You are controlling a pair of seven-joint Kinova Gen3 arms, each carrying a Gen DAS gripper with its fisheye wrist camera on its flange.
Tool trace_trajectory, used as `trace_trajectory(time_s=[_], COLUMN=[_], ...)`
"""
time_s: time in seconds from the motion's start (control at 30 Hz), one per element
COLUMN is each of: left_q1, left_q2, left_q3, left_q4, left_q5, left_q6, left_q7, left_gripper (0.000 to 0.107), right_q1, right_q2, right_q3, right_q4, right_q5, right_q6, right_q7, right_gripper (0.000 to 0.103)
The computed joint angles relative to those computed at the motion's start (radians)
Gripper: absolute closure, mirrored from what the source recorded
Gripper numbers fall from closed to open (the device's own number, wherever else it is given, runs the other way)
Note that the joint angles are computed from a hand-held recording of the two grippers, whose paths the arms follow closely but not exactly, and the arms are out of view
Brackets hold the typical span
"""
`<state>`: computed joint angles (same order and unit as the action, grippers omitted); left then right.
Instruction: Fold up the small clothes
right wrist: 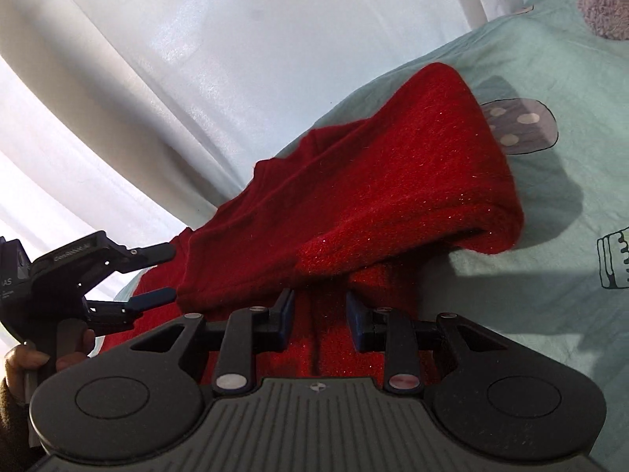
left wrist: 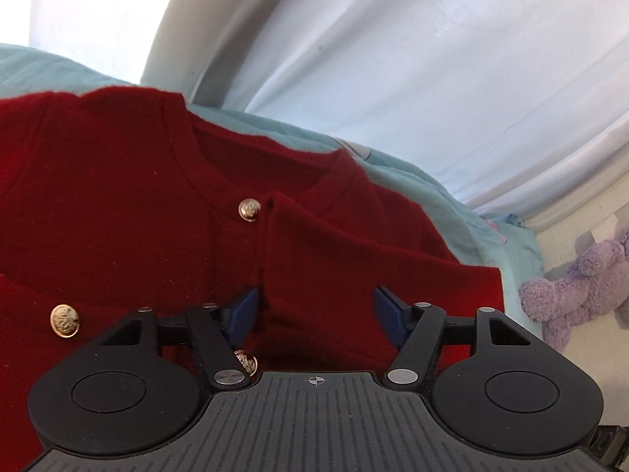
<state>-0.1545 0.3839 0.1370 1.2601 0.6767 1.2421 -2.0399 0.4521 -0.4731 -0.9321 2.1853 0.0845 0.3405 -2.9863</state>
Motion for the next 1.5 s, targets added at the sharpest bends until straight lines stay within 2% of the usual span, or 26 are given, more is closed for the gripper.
trace_trajectory(time_s=[0.03, 0.1, 0.13, 0.17, 0.23, 0.27, 0.33, 0.4, 0.47, 0.53, 0.6, 0.67, 0.7, 0.73, 0.77, 0.8, 0.83, 0.87, 0.93, 1.1, 1.2, 1.37, 1.43, 1.5], left_q1=[0.011, 0.010, 0.008, 0.013, -0.011, -0.028, -0.056, -0.086, -0.106, -0.113, -0.099, -0.078, -0.069, -0.065, -0.062, -0.067, -0.071, -0.069, -0.071, -0.057, -0.067, -0.130, -0.114, -0.106], left_q2=[0.014, 0.041, 0.048, 0.063, 0.069, 0.055, 0.022, -0.009, -0.049, -0.089, -0.119, -0.111, -0.102, -0.093, -0.081, -0.068, -0.053, -0.039, -0.013, 0.017, 0.000, -0.075, -0.110, -0.114], left_q3=[0.001, 0.009, 0.012, 0.009, 0.017, 0.022, 0.023, 0.013, -0.008, -0.032, -0.056, -0.073, -0.079, -0.082, -0.081, -0.078, -0.074, -0.072, -0.060, -0.042, -0.033, -0.031, -0.055, -0.070], left_q4=[-0.013, -0.028, -0.028, -0.047, -0.048, -0.031, -0.012, -0.005, 0.008, 0.030, 0.054, 0.048, 0.043, 0.044, 0.045, 0.043, 0.034, 0.023, 0.006, -0.015, -0.013, 0.040, 0.074, 0.086], left_q5=[-0.017, -0.011, -0.006, -0.009, 0.017, 0.038, 0.066, 0.097, 0.107, 0.098, 0.051, -0.020, -0.052, -0.069, -0.079, -0.079, -0.079, -0.086, -0.083, -0.098, -0.085, 0.010, -0.022, -0.057], left_q6=[0.012, 0.030, 0.028, 0.042, 0.061, 0.050, 0.042, 0.039, 0.015, -0.029, -0.086, -0.090, -0.086, -0.087, -0.092, -0.090, -0.083, -0.081, -0.074, -0.078, -0.093, -0.134, -0.189, -0.205], left_q7=[0.007, 0.005, 0.012, 0.035, 0.036, 0.012, -0.039, -0.081, -0.118, -0.153, -0.176, -0.158, -0.135, -0.119, -0.104, -0.099, -0.093, -0.078, -0.055, -0.012, -0.014, -0.106, -0.135, -0.136], left_gripper=[0.051, 0.055, 0.069, 0.090, 0.090, 0.091, 0.091, 0.092, 0.092, 0.091, 0.091, 0.084, 0.082, 0.075, 0.064, 0.059, 0.049, 0.044, 0.049, 0.088, 0.090, 0.090, 0.090, 0.090], right_q1=[-0.021, -0.028, -0.039, -0.042, -0.040, -0.037, -0.047, -0.061, -0.062, -0.043, -0.040, -0.041, -0.030, -0.010, 0.002, 0.014, 0.030, 0.036, 0.031, 0.028, 0.029, 0.033, 0.034, 0.017], right_q2=[-0.014, -0.015, -0.015, -0.012, -0.011, -0.010, -0.024, -0.034, -0.040, -0.041, -0.028, -0.005, 0.005, 0.012, 0.018, 0.020, 0.021, 0.021, 0.024, 0.023, 0.027, 0.023, 0.042, 0.074], right_q3=[0.025, 0.037, 0.050, 0.054, 0.063, 0.068, 0.096, 0.127, 0.147, 0.146, 0.150, 0.149, 0.138, 0.117, 0.104, 0.090, 0.076, 0.070, 0.076, 0.077, 0.072, 0.053, 0.035, 0.031], right_q4=[0.007, 0.012, 0.012, 0.014, 0.028, 0.037, 0.063, 0.091, 0.118, 0.124, 0.124, 0.122, 0.113, 0.102, 0.095, 0.089, 0.082, 0.076, 0.075, 0.058, 0.039, -0.002, -0.027, -0.030], right_q5=[-0.016, -0.015, -0.019, -0.021, -0.028, -0.033, -0.057, -0.095, -0.138, -0.167, -0.190, -0.210, -0.217, -0.223, -0.227, -0.231, -0.234, -0.235, -0.229, -0.185, -0.148, -0.072, -0.043, -0.032], right_q6=[0.007, 0.002, 0.005, 0.000, -0.031, -0.055, -0.101, -0.152, -0.209, -0.226, -0.237, -0.255, -0.248, -0.231, -0.222, -0.213, -0.195, -0.177, -0.159, -0.119, -0.096, -0.087, -0.077, -0.092], right_q7=[0.007, -0.005, -0.003, -0.006, -0.015, -0.020, -0.030, -0.039, -0.045, -0.036, -0.023, -0.010, -0.003, -0.002, -0.002, -0.005, -0.012, -0.018, -0.030, -0.039, -0.043, -0.017, 0.009, 0.020], right_gripper=[0.074, 0.074, 0.074, 0.074, 0.074, 0.070, 0.062, 0.048, 0.046, 0.045, 0.045, 0.045, 0.046, 0.047, 0.055, 0.067, 0.070, 0.076, 0.083, 0.088, 0.090, 0.090, 0.090, 0.090])
